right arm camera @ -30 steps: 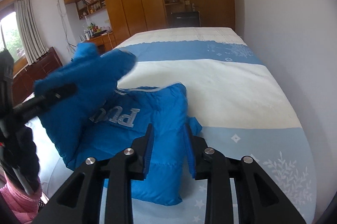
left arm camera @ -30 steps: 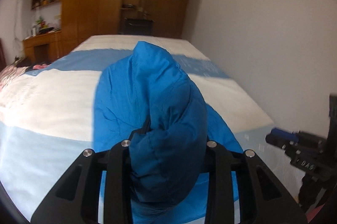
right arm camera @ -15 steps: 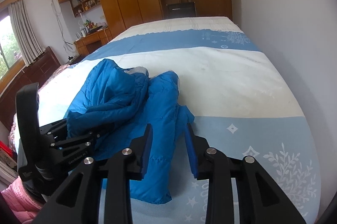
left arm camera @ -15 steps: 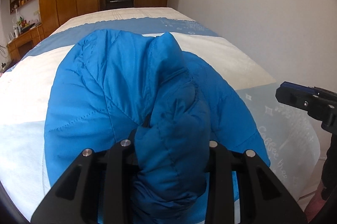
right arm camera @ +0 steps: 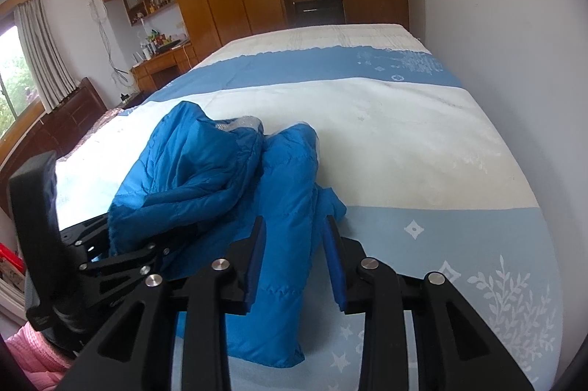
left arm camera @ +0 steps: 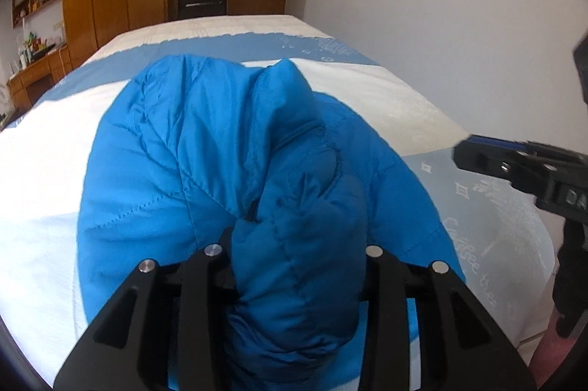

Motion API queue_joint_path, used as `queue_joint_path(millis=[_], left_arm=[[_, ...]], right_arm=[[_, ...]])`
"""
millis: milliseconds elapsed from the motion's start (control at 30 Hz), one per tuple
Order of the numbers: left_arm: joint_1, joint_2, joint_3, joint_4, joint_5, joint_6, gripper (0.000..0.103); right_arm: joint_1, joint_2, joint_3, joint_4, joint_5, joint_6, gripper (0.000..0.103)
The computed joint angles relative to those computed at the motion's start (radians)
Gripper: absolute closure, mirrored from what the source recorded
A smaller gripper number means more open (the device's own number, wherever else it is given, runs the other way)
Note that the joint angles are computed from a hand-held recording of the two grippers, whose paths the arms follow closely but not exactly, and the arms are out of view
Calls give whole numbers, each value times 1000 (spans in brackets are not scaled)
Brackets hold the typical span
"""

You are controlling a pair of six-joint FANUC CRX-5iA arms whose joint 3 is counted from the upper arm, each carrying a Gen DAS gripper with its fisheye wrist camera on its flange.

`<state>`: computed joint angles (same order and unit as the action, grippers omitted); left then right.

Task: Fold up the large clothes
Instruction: 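Fold the lifted side across the jacket with the left tool and release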

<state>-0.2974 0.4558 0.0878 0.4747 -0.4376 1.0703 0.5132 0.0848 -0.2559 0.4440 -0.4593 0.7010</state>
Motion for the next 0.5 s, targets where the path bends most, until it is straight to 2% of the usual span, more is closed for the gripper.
queue_joint_path(millis=[67, 100, 167, 200, 233, 300, 333, 400, 433, 467, 500], left_arm=[[6, -21, -27, 52, -7, -40, 64], [12, -35, -50, 112, -14, -83, 64], [24, -65, -103, 266, -43, -194, 55], [31, -74, -129, 369, -75, -271, 44], [43, -77, -147, 481, -142, -349, 39], [69, -77, -156, 588, -262, -405, 39], [79, -85, -168, 623, -292, -428, 39], [89, -117, -207, 667, -271, -466, 39], [96, -141, -230, 685, -238, -481, 39], [102, -155, -242, 687, -204, -479, 39], [113, -167, -240, 636, -153, -427, 39]], right_arm=[[-2, 5, 21, -41, -4, 45, 62], [-3, 8, 38, -75, -9, 81, 61], [-9, 20, 82, -160, -23, 165, 57], [-14, 25, 104, -204, -33, 204, 52], [-25, 37, 147, -291, -55, 276, 47], [-60, 68, 245, -483, -118, 437, 41], [-78, 82, 285, -559, -148, 495, 37], [-134, 128, 394, -748, -244, 629, 31], [-152, 146, 429, -804, -280, 661, 28], [-173, 175, 477, -857, -331, 685, 27], [-187, 204, 518, -887, -372, 692, 27]])
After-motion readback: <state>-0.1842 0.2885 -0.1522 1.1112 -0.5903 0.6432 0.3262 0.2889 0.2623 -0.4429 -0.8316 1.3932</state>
